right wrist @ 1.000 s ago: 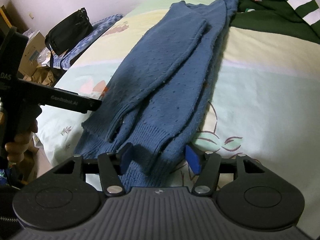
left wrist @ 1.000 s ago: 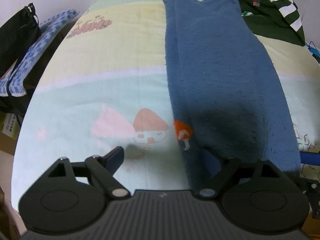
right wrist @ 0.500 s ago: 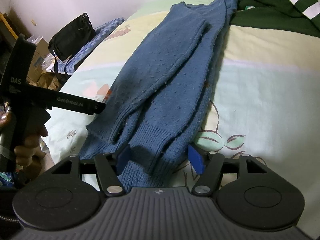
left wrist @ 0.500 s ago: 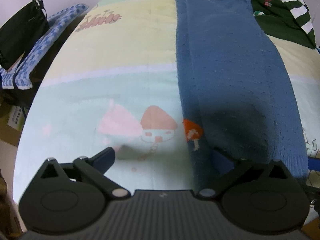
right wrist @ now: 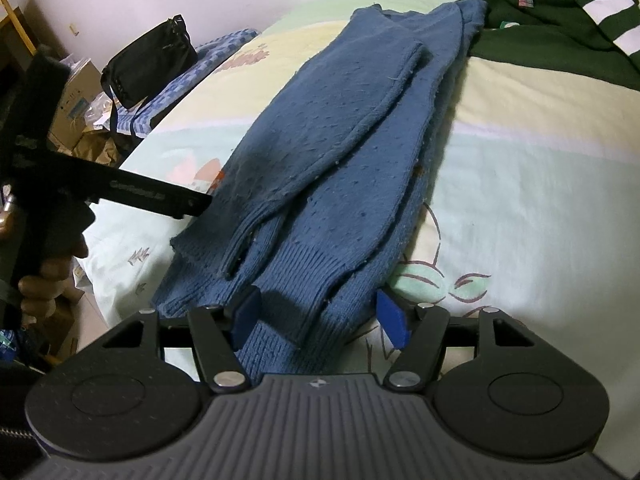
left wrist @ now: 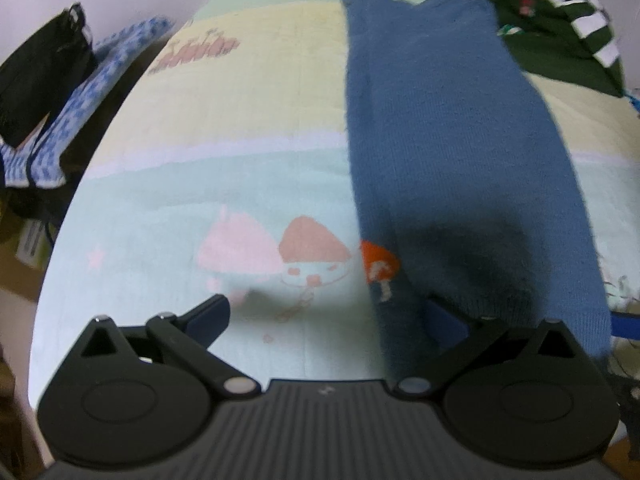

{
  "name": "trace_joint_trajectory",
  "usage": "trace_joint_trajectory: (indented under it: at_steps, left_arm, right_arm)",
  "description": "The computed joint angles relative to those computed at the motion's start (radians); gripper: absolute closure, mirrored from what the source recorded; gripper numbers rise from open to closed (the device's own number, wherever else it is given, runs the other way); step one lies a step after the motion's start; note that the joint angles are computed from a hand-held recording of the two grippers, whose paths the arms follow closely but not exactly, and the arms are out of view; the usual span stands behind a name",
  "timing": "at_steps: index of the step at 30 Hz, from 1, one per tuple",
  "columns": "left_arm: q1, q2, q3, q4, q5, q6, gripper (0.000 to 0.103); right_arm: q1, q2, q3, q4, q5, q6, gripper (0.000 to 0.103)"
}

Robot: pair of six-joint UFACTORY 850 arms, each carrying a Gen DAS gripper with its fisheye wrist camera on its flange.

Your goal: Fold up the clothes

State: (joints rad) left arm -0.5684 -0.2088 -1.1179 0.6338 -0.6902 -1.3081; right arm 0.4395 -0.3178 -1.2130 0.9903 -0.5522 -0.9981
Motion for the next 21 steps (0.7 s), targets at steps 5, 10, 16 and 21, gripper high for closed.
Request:
trace_joint_trajectory:
  at_steps: [5, 10, 16, 21]
  left_arm:
    - [0.012, 0.045, 0.05, -0.001, 0.107, -0.063, 0.001]
    - [0.008, 0.037, 0.042, -0.009, 0.142, -0.062, 0.001]
    - [0.005, 0.047, 0.032, -0.005, 0.121, 0.016, 0.001]
    - [0.027, 0.047, 0.029, -0.035, 0.116, 0.022, 0.001]
  right_arm:
    - [-0.001, 0.0, 0.0, 0.001, -0.004, -0.011, 0.037]
    - [0.002, 0.0, -0.001, -0.011, -0.001, -0.027, 0.037]
    - [-0.005, 0.007, 0.015, 0.022, -0.006, -0.086, 0.037]
    - [-0.013, 0.009, 0.023, 0.061, -0.016, -0.13, 0.037]
